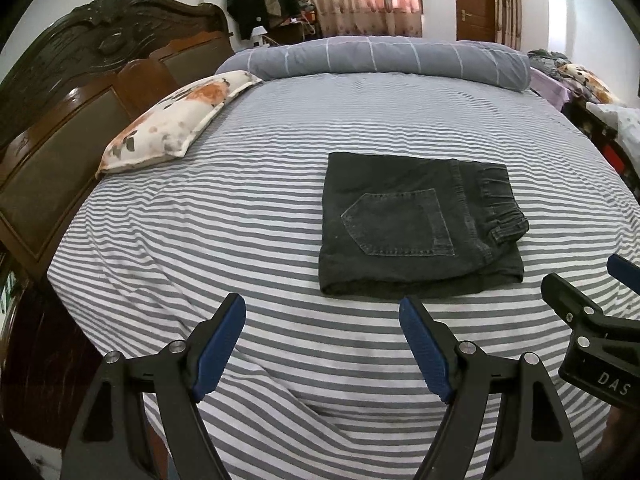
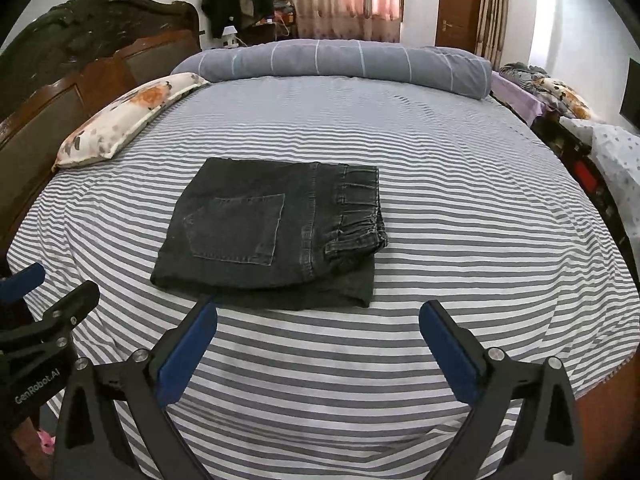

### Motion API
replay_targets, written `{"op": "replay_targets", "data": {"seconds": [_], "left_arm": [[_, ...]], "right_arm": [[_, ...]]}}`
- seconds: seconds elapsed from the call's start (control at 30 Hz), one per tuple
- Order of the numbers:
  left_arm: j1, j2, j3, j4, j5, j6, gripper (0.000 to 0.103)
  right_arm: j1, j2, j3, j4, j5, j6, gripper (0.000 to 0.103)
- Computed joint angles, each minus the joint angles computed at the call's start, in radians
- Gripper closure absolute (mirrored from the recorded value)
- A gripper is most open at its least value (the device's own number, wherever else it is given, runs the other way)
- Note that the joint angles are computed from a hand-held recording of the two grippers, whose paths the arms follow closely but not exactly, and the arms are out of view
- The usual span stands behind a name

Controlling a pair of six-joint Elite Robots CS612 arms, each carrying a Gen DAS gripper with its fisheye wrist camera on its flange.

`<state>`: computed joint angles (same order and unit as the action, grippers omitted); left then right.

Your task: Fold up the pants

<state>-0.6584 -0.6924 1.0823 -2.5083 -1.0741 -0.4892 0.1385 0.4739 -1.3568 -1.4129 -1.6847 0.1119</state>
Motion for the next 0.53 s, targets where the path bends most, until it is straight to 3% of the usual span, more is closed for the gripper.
{"op": "replay_targets", "data": {"seconds": [0.53], "left_arm": [[0.005,-0.006,0.011,0.003,-0.044,-0.015,0.023]], "right_arm": [[-0.006,0.002,-0.003,0.020,0.038,0.005,0.003]]}}
